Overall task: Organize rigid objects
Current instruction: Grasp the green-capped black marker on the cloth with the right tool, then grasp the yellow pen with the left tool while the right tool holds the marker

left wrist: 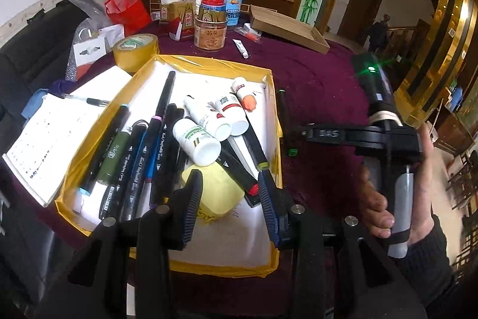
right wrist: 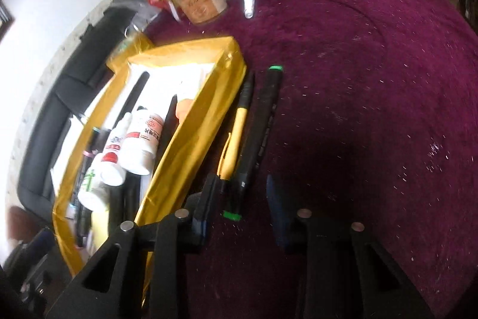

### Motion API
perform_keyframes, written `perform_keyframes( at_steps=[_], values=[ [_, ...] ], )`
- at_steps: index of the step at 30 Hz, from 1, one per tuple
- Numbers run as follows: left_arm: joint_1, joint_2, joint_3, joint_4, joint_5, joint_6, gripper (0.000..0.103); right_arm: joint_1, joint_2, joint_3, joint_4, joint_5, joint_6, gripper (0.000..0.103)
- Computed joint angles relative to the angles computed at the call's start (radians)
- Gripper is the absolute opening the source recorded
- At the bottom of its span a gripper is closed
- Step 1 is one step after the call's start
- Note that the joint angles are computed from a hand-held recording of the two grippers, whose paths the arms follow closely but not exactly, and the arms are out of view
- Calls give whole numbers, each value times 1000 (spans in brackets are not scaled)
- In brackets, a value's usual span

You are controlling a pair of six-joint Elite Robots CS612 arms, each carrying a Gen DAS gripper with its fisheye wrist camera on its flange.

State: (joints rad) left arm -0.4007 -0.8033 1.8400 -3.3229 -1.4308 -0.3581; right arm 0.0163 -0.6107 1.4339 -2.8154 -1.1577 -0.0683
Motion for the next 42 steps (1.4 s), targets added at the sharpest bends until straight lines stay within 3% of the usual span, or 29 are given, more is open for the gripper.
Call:
perform_keyframes(
  at_steps=[7, 10, 13, 17, 19, 22, 26, 33, 35, 42],
  values=[
    [3, 2, 0, 9, -8, -5, 36, 33, 17, -24, -19, -116, -28, 24],
    [8, 2, -3, 10, -22, -13, 36, 12, 6, -6, -25, -80, -25, 14],
    [13, 4, -20, 30, -59, -5, 36, -8, -3, 9, -24, -123, -11, 14],
    [22, 13, -73, 90, -179, 35, 36, -47, -2, 12, -17, -141, 9, 14],
    [21, 24, -118, 142, -226, 58, 36, -72, 2, 11, -20, -99, 34, 14],
    [7, 42, -182, 221, -221, 107, 36, -90, 13, 17, -70, -52, 51, 14],
    [-5, 83, -307, 415, -234, 146, 36, -107, 20, 25, -103, 6, 66, 14],
    [-1, 197, -549, 740, -272, 116, 35, -112, 19, 22, -82, 34, 92, 14],
    [-4, 220, -601, 845, -232, 64, 35, -113, 17, 25, -80, 36, 97, 14],
    [-20, 244, -645, 911, -145, 42, 35, -109, 18, 22, -76, 34, 101, 14]
  ],
)
